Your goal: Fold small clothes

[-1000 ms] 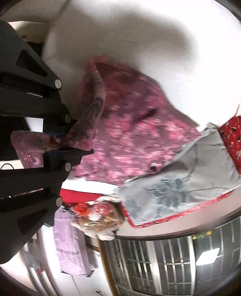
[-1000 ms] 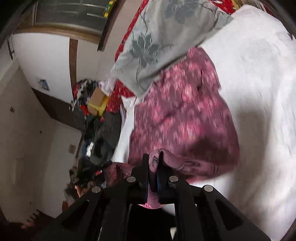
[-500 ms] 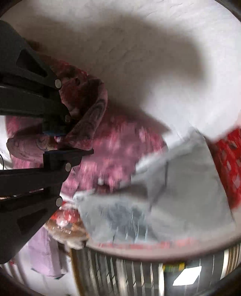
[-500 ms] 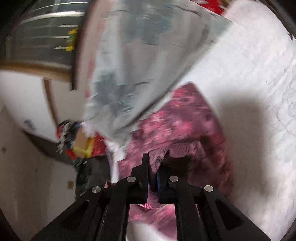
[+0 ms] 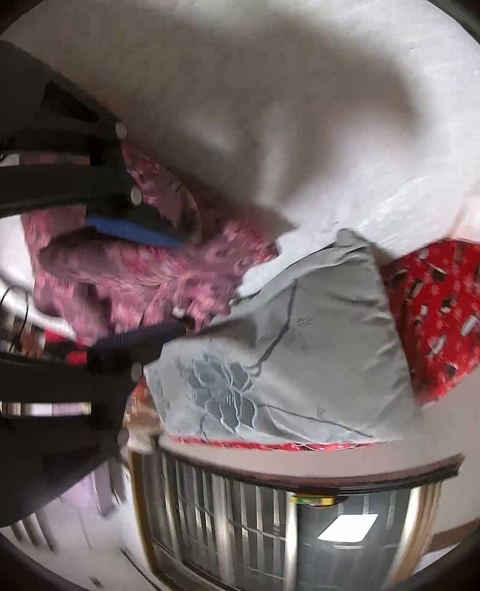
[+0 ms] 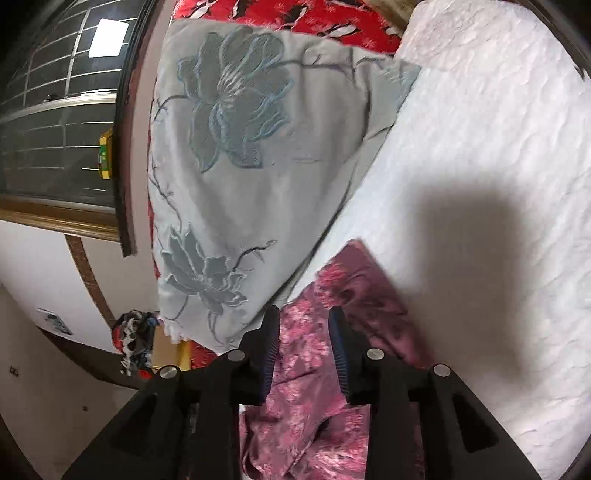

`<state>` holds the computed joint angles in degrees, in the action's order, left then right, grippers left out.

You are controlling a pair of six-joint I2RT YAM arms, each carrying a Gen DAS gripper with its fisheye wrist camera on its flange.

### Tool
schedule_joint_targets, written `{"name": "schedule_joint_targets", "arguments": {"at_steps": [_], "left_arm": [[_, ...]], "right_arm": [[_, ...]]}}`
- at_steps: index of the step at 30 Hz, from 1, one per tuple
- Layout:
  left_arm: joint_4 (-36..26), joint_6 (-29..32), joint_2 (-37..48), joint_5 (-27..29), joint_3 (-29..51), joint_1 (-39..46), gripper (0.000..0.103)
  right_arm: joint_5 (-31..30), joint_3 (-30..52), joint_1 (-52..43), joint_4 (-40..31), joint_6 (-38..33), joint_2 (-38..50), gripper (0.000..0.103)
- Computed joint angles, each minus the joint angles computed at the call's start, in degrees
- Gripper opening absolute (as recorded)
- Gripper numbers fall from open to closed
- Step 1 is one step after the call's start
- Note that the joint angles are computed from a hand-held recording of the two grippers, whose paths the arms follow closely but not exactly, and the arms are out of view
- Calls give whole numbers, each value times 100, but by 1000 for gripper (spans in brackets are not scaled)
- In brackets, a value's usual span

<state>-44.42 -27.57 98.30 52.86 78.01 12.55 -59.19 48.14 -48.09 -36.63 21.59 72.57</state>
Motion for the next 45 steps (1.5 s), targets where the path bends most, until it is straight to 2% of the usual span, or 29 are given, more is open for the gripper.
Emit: {"name": "schedule_joint_targets", "arguments": {"at_steps": [2,4,6,7,8,10,12,13,14,15,16,18,19,21,22,23,24,25,27,30,35,36,37,38,39,40,41,44,45], "left_arm": [[-434,613,65,-274,215,-9,54],[-988,1199,185,-119,427,-58,55],[-1265,1741,158,108,353,-264,66],[-1285,1851,76,24,270,-379,73],[-1218,1899,-16,-166,129,-577,74],[-1142,1848,40,-391,-7,-940,74],[-902,1432,216,-436,-80,-1221,67],[-781,1217,356,-449,-8,-1355,42],[-831,1134,474,-504,163,-1443,22],[-877,946,655,-514,490,-1504,19],[-744,631,709,-460,695,-1485,18],[-246,-152,665,-670,986,-1363,18],[-187,-368,678,-765,1161,-1283,19],[-186,-588,750,-755,1504,-1042,26],[-322,-533,799,-716,1691,-896,38],[-502,-380,842,-760,1834,-803,51],[-751,-42,856,-902,1954,-694,55],[-874,208,837,-1024,1945,-657,59],[-1083,618,868,-1182,1821,-558,59],[-1267,766,1150,-980,1718,-592,59],[-1328,1177,1186,-1184,1442,-977,57],[-1212,1295,1006,-1428,1310,-1145,54],[-1106,1408,855,-1586,1198,-1234,30],[-1046,1521,733,-1728,1148,-1338,3],[-1032,1603,624,-1772,1123,-1388,4],[-843,1562,444,-1762,979,-1363,4],[-601,1476,223,-1758,813,-1329,4],[101,1194,-267,-1861,373,-1207,5],[204,1125,-266,-2247,337,-1228,5]], "right_arm": [[191,166,-67,-773,-950,-169,37],[187,255,-77,-1458,-1658,-260,39],[-147,155,-82,-2164,-2287,-408,45],[-120,102,45,-2331,-2373,-461,58],[14,26,276,-2440,-2390,-520,64],[281,-151,872,-2289,-2145,-592,64],[525,-381,1437,-1616,-1536,-729,64],[571,-484,1631,-1220,-1150,-785,63],[507,-539,1761,-845,-794,-727,56],[335,-513,1832,-510,-495,-574,44],[185,-416,1877,-285,-295,-389,8],[209,-228,1916,551,557,-295,6],[271,-174,1879,886,854,-303,8],[631,121,1763,908,1024,-165,12],[605,208,1684,855,1017,-66,15],[584,301,1598,655,869,23,23],[641,373,1510,415,660,20,29],[777,372,1389,188,343,-71,42],[1079,344,1202,-44,-146,-242,47],[1370,232,875,-180,-557,-320,50],[2461,280,1445,23,-744,-123,58],[2679,297,1626,77,-760,-63,60],[2916,326,1806,117,-814,5,60],[3285,355,2044,139,-954,68,59],[3456,407,2180,126,-1094,106,54],[3495,465,2285,129,-1238,122,26],[3391,576,2323,93,-1329,125,5],[2557,442,2045,660,-1020,-387,5],[2504,431,2006,829,-862,-443,5]]}}
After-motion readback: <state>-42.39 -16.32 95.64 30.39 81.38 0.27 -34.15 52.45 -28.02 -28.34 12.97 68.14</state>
